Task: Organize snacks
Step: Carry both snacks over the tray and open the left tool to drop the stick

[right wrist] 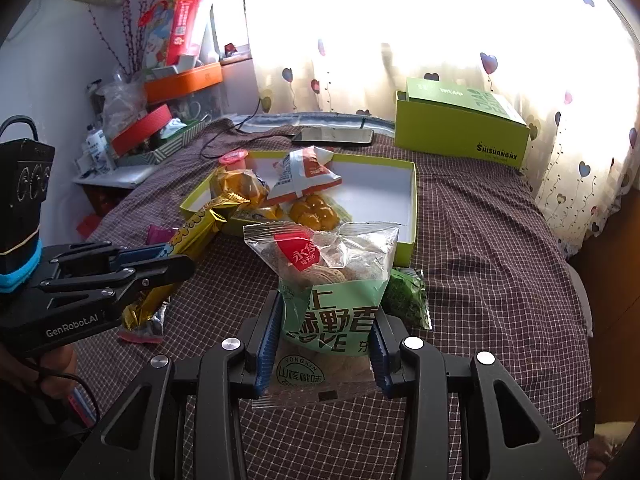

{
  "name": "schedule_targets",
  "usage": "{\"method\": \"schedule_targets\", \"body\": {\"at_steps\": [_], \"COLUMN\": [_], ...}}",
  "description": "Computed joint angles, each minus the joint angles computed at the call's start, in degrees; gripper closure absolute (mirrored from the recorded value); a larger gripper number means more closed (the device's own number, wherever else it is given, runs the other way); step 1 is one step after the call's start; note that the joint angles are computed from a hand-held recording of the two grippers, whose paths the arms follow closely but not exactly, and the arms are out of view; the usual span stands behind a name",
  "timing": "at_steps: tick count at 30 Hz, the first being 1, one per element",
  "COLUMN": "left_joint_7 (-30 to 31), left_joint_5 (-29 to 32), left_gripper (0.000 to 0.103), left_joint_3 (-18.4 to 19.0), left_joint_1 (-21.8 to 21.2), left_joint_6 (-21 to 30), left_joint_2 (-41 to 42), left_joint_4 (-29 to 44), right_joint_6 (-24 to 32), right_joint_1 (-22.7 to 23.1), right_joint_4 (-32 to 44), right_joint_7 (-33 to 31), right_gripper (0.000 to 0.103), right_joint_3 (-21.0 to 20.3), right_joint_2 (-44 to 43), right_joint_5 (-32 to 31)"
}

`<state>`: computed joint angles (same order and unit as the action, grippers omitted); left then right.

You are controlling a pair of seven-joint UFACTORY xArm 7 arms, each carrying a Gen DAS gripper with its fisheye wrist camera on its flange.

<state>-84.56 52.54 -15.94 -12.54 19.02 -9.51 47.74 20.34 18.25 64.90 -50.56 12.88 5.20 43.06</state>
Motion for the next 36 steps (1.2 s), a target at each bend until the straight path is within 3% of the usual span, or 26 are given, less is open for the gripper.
{"method": "schedule_targets", "body": {"at_steps": [36], "left_joint_7": [-2.0], "left_joint_5": [1.5], "left_gripper": [0.08], "left_joint_3": [-0.2], "left_joint_1": [3.2], "left_joint_6": [0.1], "left_joint_2": [-2.5], "left_joint_4": [-1.3], "right_joint_6": [-0.3], "right_joint_1": [-0.3], "right_joint_4": [5.3], "right_joint_7": [3.0], "right_gripper": [0.065], "right_joint_3": [1.9], "right_joint_2": [4.3], "right_joint_5": [-5.1]}}
